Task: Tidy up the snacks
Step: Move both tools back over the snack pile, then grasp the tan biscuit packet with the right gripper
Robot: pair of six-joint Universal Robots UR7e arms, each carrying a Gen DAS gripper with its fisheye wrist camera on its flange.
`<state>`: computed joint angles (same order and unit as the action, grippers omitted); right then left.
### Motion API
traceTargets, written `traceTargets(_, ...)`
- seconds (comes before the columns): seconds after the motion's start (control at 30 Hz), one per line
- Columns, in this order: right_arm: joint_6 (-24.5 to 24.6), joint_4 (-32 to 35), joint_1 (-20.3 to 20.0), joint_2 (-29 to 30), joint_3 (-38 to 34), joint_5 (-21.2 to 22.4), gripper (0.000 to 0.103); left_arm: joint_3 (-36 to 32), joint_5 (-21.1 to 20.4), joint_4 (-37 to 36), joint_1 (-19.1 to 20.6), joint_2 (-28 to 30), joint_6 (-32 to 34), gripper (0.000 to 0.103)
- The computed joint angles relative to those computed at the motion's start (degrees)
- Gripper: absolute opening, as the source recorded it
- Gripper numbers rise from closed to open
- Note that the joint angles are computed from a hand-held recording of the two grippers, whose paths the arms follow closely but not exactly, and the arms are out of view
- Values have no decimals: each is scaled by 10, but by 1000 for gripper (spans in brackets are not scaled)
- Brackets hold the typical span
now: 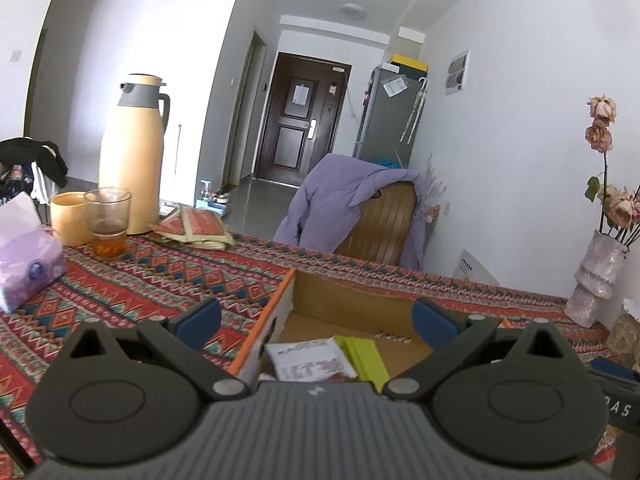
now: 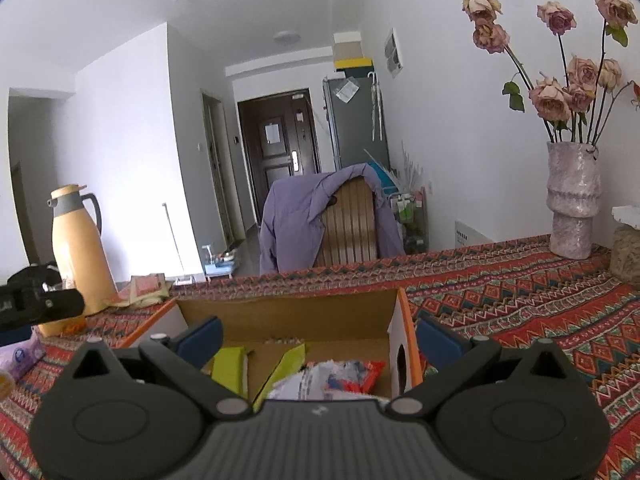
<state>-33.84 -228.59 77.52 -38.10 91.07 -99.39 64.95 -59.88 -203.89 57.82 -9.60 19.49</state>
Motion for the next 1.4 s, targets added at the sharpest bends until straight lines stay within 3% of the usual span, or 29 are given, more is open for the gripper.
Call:
traceTargets(0.67, -9, -74, -3, -48, 187, -8, 103, 228, 47, -80, -2, -100, 2, 103)
traceTargets(1.1, -14, -70, 3, -32, 240, -21, 103, 317, 45, -89, 11, -136, 9, 103)
traceTargets(1.4, -24, -21, 9, -17, 238, -17, 103, 344, 51, -69, 16, -143, 3, 103)
